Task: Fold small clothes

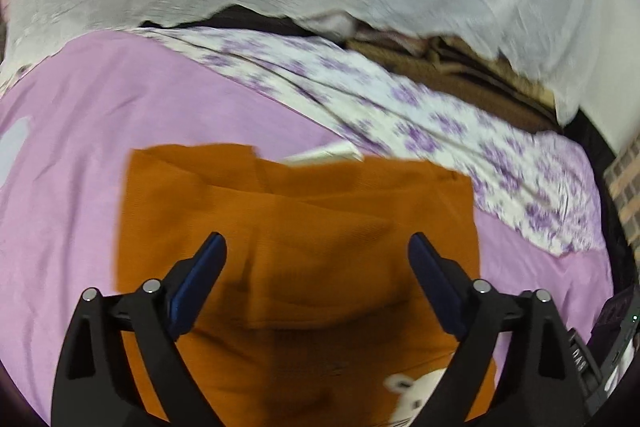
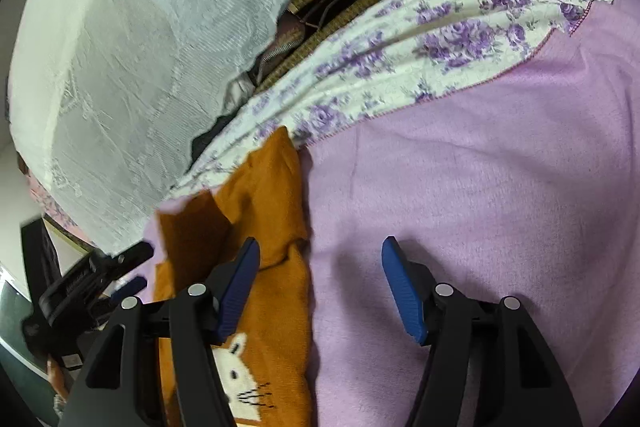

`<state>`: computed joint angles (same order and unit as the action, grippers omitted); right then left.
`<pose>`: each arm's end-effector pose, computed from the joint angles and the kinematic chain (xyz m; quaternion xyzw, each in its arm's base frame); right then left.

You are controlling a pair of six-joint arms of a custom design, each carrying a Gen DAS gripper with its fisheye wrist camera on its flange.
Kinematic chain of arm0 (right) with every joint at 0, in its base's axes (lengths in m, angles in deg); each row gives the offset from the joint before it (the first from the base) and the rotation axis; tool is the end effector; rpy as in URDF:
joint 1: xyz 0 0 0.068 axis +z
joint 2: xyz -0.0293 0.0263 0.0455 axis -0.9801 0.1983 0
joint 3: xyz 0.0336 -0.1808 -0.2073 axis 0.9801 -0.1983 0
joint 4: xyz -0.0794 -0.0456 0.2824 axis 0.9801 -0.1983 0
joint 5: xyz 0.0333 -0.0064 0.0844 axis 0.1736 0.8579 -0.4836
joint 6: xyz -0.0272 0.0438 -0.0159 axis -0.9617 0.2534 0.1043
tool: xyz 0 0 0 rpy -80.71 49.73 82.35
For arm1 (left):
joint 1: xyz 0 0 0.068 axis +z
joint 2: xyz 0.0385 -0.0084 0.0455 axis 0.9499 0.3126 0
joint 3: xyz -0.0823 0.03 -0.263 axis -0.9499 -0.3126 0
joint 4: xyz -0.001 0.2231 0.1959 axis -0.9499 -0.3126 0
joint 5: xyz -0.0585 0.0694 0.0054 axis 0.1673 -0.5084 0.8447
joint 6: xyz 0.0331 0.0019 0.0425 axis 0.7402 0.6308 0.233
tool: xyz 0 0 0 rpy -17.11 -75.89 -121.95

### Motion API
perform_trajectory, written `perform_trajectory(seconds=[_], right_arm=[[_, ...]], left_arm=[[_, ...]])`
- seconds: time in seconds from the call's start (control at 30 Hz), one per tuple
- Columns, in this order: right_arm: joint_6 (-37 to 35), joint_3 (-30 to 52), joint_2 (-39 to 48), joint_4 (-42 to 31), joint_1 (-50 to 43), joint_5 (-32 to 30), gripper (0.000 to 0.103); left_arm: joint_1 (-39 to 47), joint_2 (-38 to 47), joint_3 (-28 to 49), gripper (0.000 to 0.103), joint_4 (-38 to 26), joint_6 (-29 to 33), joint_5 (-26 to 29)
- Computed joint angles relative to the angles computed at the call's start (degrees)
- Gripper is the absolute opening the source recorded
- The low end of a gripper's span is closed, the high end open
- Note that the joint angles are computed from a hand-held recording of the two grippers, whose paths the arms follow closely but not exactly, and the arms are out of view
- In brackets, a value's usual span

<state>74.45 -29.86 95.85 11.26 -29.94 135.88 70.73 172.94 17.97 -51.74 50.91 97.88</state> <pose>0.1222 0.0959 0.1118 0.4661 0.7251 0.1378 0.4878 0.3696 -0.0265 0.2046 0.2866 0.8802 -0.2191 0.3085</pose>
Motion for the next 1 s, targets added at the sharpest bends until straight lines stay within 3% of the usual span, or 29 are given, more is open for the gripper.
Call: perform_trajectory(seconds=[0.17, 0.3, 0.4, 0.5, 0.6, 0.7, 0.8, 0.87, 0.93, 1.0], right_arm=[[-11.57, 1.10, 1.06, 10.02, -1.66, -4.01, 0.063], [-22.56, 8.01, 11.76, 16.31, -9.84, -14.97, 0.062], [-24.30, 14.43, 20.67, 14.15, -15.93, -20.34, 0.050], [-26.51, 18.58, 29.49, 15.72, -22.42, -30.00, 0.027], [-29.65, 22.87, 33.05, 12.08, -21.68, -26.24, 0.006], [-31.79, 23.22, 30.45, 10.39, -21.50, -22.83, 0.002], [-32.09, 26.87, 35.12, 2.00, -23.39, -19.11, 0.000], [-30.80, 21.71, 32.71, 7.43, -24.50, -20.88, 0.000], [-28.61, 21.31, 28.85, 4.98, -22.61, -17.63, 0.002], [-31.90, 22.61, 26.72, 4.90, -19.74, -13.83, 0.002]], left_arm=[[6.78, 6.68, 6.46, 0.092, -1.25, 0.94, 1.34], [9.24, 13.76, 13.00, 0.092, -2.57, -0.64, -0.83], [9.91, 18.24, 16.87, 0.092, -3.33, -1.03, -2.94], [9.08, 20.94, 16.68, 0.092, 0.70, 0.10, -9.47], [8.96, 24.51, 17.45, 0.099, 2.56, 1.09, -12.54], [10.36, 23.55, 16.14, 0.099, 3.92, 0.95, -10.39], [11.19, 22.61, 15.45, 0.099, 4.72, 0.50, -9.42], [12.29, 22.18, 16.47, 0.098, 3.35, -0.20, -7.08], [13.31, 21.11, 17.09, 0.097, 2.52, -0.87, -3.16], [12.57, 19.42, 17.34, 0.097, 2.15, -0.53, -0.90]])
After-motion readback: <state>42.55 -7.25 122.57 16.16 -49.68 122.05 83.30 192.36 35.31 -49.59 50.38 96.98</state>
